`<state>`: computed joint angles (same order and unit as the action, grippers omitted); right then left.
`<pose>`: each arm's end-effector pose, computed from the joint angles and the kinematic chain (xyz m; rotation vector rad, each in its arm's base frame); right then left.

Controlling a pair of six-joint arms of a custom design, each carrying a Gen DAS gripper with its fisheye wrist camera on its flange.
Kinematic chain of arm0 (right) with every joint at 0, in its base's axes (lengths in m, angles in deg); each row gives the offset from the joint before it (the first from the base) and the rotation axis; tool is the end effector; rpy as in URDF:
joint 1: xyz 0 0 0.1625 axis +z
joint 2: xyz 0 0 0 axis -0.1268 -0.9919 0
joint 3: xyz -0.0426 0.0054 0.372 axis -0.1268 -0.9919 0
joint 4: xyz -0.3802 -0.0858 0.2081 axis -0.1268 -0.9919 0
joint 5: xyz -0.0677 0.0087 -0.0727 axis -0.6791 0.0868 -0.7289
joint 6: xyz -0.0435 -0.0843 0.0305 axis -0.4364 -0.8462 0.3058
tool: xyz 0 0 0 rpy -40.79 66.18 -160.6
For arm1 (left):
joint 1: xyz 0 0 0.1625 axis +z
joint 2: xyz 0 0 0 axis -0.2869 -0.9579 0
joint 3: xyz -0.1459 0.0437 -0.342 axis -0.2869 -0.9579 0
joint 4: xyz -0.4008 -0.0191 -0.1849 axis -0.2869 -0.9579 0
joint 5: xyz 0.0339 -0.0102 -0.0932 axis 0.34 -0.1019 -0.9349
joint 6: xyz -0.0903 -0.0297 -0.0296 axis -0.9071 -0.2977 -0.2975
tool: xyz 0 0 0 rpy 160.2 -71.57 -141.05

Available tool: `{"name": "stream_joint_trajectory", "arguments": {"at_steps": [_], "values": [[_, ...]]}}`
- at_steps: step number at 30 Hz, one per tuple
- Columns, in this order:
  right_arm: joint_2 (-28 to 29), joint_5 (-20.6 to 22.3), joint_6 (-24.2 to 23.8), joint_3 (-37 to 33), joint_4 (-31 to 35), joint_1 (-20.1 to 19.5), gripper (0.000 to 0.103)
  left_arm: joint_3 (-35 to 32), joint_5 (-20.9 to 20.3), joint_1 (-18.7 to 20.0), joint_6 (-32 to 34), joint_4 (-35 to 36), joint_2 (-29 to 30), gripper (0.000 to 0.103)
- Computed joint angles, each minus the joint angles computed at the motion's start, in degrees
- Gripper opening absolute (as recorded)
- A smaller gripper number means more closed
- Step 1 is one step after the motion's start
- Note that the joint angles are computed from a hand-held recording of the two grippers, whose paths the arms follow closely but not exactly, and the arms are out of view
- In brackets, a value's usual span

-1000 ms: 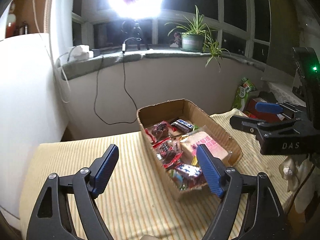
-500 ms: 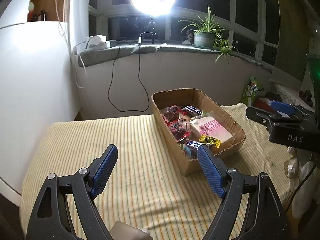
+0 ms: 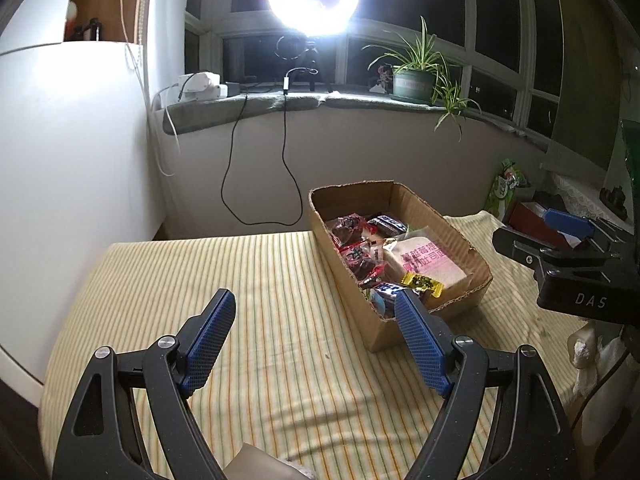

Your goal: Organize snacks

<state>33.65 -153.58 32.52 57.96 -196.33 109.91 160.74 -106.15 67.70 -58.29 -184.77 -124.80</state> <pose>0.1939 -0.5304 0.1187 0.4740 -2.1264 1.0356 -0.1709 -0.5265 0.1129 0.7888 2.2954 -1.0064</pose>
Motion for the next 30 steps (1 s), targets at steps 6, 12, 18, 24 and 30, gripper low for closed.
{"name": "stream_joint_trajectory", "arguments": {"at_steps": [6, 12, 18, 24, 30], "values": [[0.0, -0.1, 0.2, 0.2, 0.2, 0.1, 0.103, 0.0, -0.3, 0.0, -0.1, 0.2, -0.2, 0.082], [0.3, -0.2, 0.2, 0.2, 0.1, 0.1, 0.103, 0.0, -0.4, 0.0, -0.2, 0.0, 0.0, 0.082], [0.3, -0.1, 0.3, 0.2, 0.2, 0.1, 0.103, 0.0, -0.4, -0.1, -0.3, -0.2, 0.2, 0.082], [0.4, 0.0, 0.1, 0.3, 0.1, 0.0, 0.103, 0.2, -0.3, -0.3, -0.4, -0.3, 0.2, 0.082], [0.5, 0.0, 0.0, 0.3, 0.1, 0.0, 0.103, 0.3, -0.3, -0.4, -0.4, -0.6, 0.2, 0.082]]}}
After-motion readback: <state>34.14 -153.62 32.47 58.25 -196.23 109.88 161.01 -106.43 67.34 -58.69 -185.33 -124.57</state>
